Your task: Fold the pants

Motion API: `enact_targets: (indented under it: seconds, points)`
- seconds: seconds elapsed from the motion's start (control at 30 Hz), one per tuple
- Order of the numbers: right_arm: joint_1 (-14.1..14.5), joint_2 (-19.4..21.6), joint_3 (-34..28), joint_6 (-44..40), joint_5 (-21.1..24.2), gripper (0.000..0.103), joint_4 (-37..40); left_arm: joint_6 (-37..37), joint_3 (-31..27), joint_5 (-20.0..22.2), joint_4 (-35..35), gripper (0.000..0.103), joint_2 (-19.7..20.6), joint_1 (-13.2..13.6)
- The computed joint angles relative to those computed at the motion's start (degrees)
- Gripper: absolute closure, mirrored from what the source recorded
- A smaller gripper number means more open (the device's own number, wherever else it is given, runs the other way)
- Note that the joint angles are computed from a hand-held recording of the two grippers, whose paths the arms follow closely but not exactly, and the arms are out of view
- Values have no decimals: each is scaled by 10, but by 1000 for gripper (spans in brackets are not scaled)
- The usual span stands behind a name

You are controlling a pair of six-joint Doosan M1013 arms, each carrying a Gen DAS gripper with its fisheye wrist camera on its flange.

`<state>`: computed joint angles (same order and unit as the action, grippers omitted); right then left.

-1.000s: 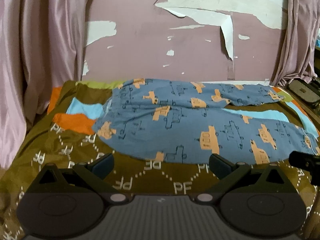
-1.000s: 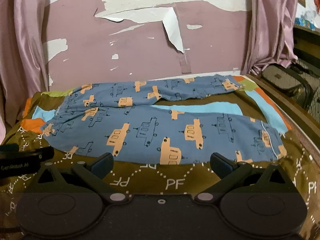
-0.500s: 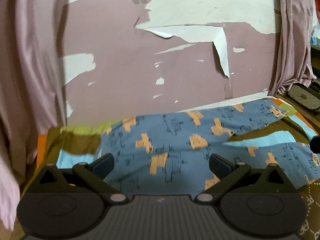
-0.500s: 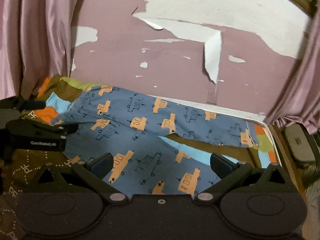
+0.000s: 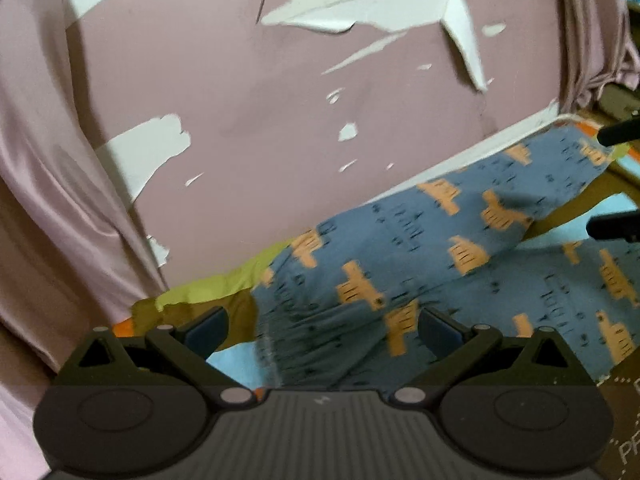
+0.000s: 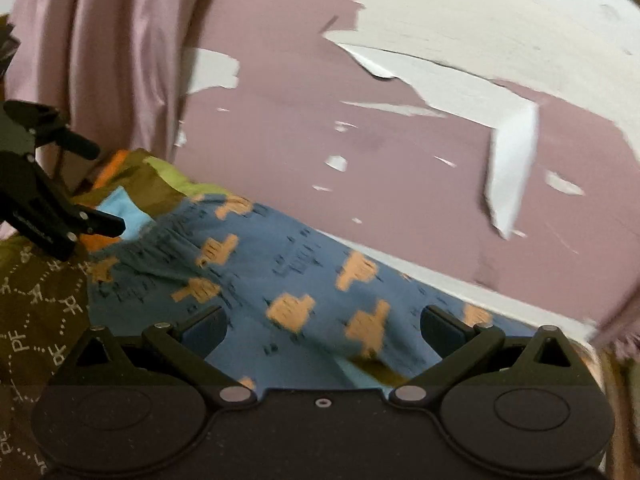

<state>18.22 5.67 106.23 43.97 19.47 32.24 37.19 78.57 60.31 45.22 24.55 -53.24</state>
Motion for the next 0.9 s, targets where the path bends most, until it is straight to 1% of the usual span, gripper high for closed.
enact_targets:
  seconds: [0.07,0.13,0.2,0.23,0.3,0.43,0.47,0.53,0.6,0.67,0.7,0.77,0.83,0.9]
  points:
    - [-10,19,-15,-64,21,1,74,11,-15,10,-22,0,8,14]
    - [-18,36,-27,-108,39,1,112,-1,-20,0,-19,0,14,28]
    - [-25,50,-37,-127,53,1,125,-12,-10,-39,8,0,15,42]
    - [-28,57,-42,-133,59,1,131,-6,-6,-58,16,0,15,49]
    - [-33,73,-55,-131,68,1,132,2,2,-96,35,0,18,64]
    - [-40,108,-96,-109,85,1,106,32,-7,-136,40,0,37,91]
    - [-41,118,-106,-98,87,1,95,37,-9,-144,45,0,41,95]
    - [-43,136,-121,-81,73,1,86,59,-8,-172,46,0,49,104]
    - [-47,159,-143,-54,76,1,72,79,-11,-192,33,1,56,111]
    - [-49,182,-164,-31,77,2,61,90,-18,-201,6,8,64,120]
    - [-49,193,-173,-21,73,3,52,96,-20,-206,-9,9,67,125]
    - [-48,213,-193,4,74,8,33,124,-25,-218,-50,16,72,136]
    - [-51,232,-214,10,94,11,36,167,-28,-225,-95,21,75,145]
    - [-54,250,-237,12,125,15,34,199,-26,-236,-133,23,75,151]
